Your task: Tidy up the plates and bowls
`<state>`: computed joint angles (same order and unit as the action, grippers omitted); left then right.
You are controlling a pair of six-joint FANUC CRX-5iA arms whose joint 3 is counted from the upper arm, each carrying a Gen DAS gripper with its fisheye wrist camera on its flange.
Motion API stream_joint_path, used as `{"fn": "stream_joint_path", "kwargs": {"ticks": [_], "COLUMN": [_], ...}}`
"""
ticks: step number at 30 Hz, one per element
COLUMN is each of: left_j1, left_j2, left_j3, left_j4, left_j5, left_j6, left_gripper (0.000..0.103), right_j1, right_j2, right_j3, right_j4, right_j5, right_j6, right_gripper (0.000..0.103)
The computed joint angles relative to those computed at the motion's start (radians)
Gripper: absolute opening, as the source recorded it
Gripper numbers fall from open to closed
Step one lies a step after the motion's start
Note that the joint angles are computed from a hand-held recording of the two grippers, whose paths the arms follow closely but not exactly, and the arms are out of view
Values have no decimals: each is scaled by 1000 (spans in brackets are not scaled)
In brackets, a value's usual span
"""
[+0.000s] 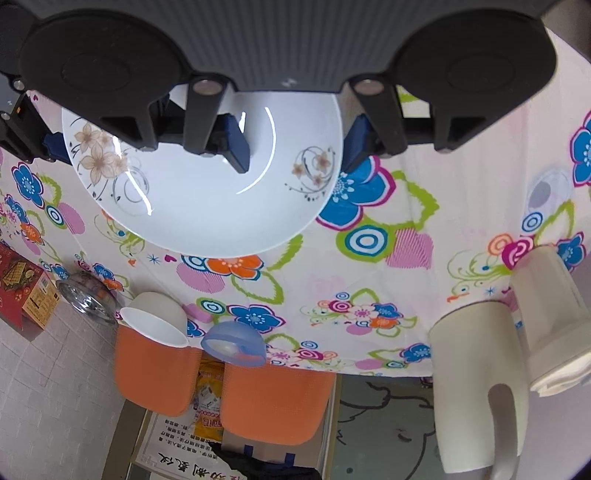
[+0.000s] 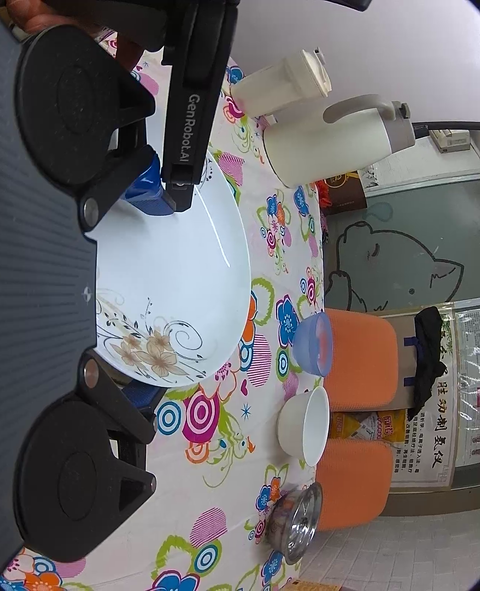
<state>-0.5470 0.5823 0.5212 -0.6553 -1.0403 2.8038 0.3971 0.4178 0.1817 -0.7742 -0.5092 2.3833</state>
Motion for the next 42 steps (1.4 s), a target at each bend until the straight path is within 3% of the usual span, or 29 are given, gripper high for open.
{"fn": "stream_joint_path", "kwargs": {"ticks": [7, 21, 23, 27, 36, 42], "left_j1": [5, 6, 8, 8, 0, 14], "left_j2": [1, -23, -21, -17, -3, 46], "left_j3": [-3, -24, -20, -12, 31, 120], "left_j4": [1, -24, -23, -19, -21, 47], "left_j5": [-4, 4, 4, 2, -14, 17], "left_j6": [5, 41, 42, 40, 8, -99], "left_gripper": [54, 60, 60, 61, 63, 70], "right_j1": [17, -90, -55, -61, -142, -186], "right_j2": [-2, 25, 18, 42, 54, 92], "right_j3": [-9, 58, 46, 71, 105, 177], "right_j4": [45, -195, -103, -73, -194, -93], "right_j5": [24, -109, -61, -75, -112, -96], "right_j6": [-2, -11, -33, -56, -8, -68], "right_gripper": [79, 79, 79, 78, 78, 78]}}
